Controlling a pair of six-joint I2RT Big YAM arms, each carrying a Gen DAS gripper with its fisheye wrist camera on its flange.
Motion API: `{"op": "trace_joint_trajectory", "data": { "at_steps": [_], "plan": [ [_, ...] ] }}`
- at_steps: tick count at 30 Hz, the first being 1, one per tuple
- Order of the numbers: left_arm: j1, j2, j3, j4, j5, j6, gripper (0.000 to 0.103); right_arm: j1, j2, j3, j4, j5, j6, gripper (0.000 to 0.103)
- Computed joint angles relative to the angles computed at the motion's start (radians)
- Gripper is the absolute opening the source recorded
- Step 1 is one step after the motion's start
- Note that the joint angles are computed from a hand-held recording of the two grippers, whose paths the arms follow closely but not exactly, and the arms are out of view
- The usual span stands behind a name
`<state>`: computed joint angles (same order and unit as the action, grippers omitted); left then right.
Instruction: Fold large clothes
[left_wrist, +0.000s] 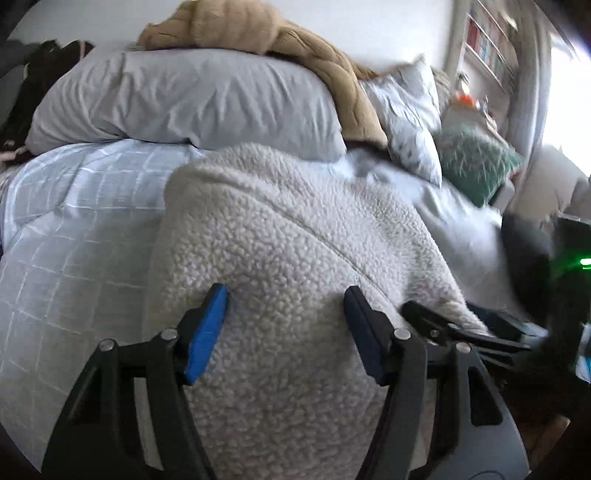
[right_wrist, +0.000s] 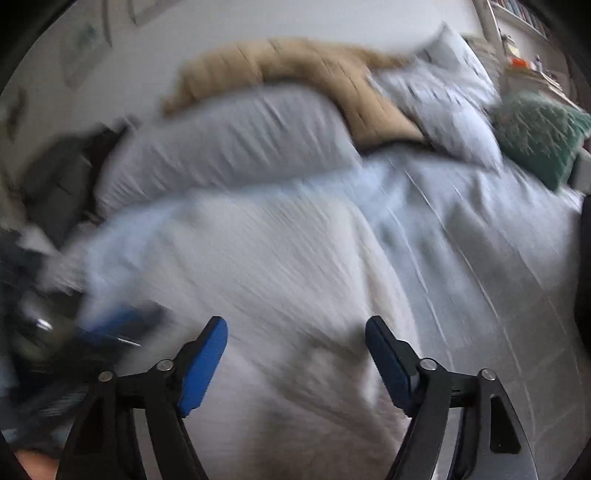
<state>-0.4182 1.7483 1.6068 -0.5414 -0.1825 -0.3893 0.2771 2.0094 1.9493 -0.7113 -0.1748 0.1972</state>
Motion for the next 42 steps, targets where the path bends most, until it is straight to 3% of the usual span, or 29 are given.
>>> {"op": "trace_joint_trajectory", "data": {
  "at_steps": [1, 3, 7, 11, 14, 16, 21, 25, 28, 32, 35, 42],
  "plan": [
    [-0.005, -0.001, -0.017, 0.03, -0.021, 0.021, 0.066, -0.013, 0.0, -0.027, 0.038, -0.045, 0.043, 0.079],
    [-0.004, -0.008, -0.037, 0.056, -0.027, 0.022, 0.067, -0.03, 0.011, -0.017, 0.033, -0.102, 0.088, 0.079],
    [-0.005, -0.024, -0.04, 0.042, -0.019, 0.001, 0.067, -0.025, -0.002, -0.023, 0.024, -0.086, 0.078, 0.079],
    [-0.014, -0.05, 0.013, -0.096, -0.022, -0.095, 0.068, -0.025, -0.015, 0.032, -0.091, -0.086, 0.092, 0.08],
    [-0.023, -0.09, 0.015, -0.17, 0.013, -0.168, 0.072, -0.038, -0.057, 0.018, -0.111, -0.139, 0.112, 0.081],
    [-0.047, -0.13, 0.004, -0.217, -0.028, -0.174, 0.083, -0.044, -0.096, 0.002, -0.127, -0.147, 0.111, 0.081],
    [-0.111, -0.208, -0.028, -0.275, -0.218, -0.162, 0.101, -0.036, -0.213, -0.074, -0.124, -0.046, 0.089, 0.085],
    [-0.141, -0.228, -0.03, -0.397, -0.267, -0.212, 0.102, -0.015, -0.268, -0.102, -0.205, 0.07, 0.047, 0.088],
    [-0.157, -0.209, -0.007, -0.534, -0.276, -0.258, 0.102, 0.002, -0.296, -0.131, -0.268, 0.158, 0.028, 0.092],
    [-0.17, -0.197, -0.007, -0.628, -0.238, -0.31, 0.102, 0.017, -0.352, -0.222, -0.254, 0.191, 0.009, 0.092],
    [-0.187, -0.183, 0.001, -0.681, -0.263, -0.319, 0.102, 0.025, -0.367, -0.264, -0.266, 0.185, -0.001, 0.093],
    [-0.193, -0.205, -0.032, -0.671, -0.256, -0.364, 0.102, 0.047, -0.372, -0.295, -0.277, 0.222, -0.043, 0.093]
  ]
}}
